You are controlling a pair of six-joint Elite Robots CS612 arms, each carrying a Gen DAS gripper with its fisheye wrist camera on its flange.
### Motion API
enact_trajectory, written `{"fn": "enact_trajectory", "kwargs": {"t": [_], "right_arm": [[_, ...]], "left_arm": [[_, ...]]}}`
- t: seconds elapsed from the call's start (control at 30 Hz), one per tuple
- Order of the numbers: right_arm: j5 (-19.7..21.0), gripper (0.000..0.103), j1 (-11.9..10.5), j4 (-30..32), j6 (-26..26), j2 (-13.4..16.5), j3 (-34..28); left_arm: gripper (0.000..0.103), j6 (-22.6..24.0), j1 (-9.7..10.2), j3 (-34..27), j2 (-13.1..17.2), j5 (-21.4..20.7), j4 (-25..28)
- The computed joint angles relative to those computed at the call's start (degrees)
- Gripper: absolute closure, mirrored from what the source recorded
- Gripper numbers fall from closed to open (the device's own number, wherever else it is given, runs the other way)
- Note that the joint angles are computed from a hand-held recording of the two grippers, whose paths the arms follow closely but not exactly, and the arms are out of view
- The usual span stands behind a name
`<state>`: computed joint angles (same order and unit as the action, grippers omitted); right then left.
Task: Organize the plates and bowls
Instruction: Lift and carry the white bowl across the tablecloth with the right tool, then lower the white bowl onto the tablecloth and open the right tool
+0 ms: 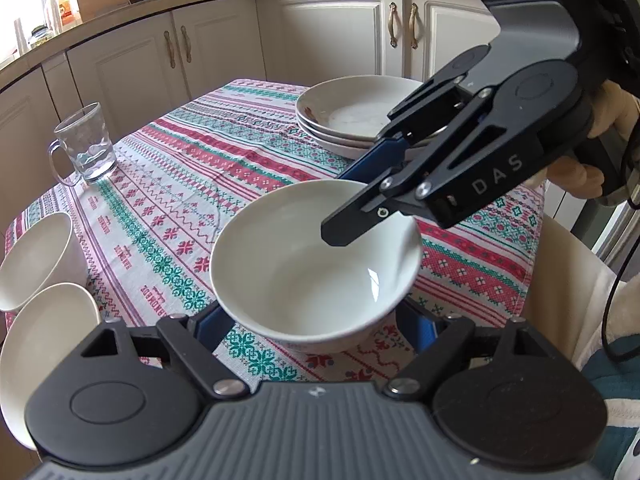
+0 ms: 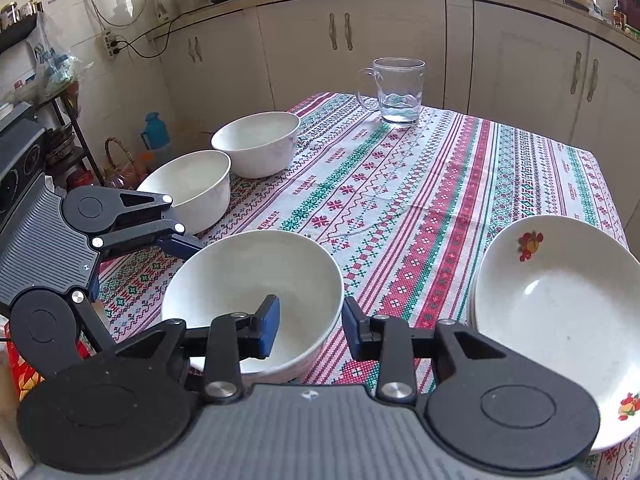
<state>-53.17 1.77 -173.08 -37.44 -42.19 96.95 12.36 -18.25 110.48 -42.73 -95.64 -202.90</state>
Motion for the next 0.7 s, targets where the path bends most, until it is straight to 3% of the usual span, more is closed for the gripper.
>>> {"fn": "enact_trajectory", "kwargs": {"t": [0.13,0.2,0.27,0.33,0.43,0.7], "right_arm": [[0.46,0.046,0.10,0.49,-0.65,0.02,0.00],[0.13,0.026,0.24,-0.61,-0.49,0.08,0.23],[0.83,0.000,0.11,-3.17,0.55,0.23,0.73],[2.40,0.000,-0.17,-3.46,0.98,0.17,0.83],[1.42,0.000,0.02,-4.96,1.72,0.00,1.08],[0.57,0.000,0.60,-7.37,0.71,-0.47,1.81]], "left_arm": [[0.014,0.48,-0.12,0.29,0.05,0.08,-0.64],[0.011,0.47,-0.20,0.62,0.18,0.27,-1.98],[0.007,-0.17,-0.29,1.11,0.09,0.75,-3.10],[0.007,-1.12,-0.19,1.69,-0.17,0.47,-3.57],[0.007,-3.06,-0.31,2.84,-0.62,1.13,-4.16],[0.007,-10.12,-1.29,6.99,-1.60,7.84,-7.94]]}}
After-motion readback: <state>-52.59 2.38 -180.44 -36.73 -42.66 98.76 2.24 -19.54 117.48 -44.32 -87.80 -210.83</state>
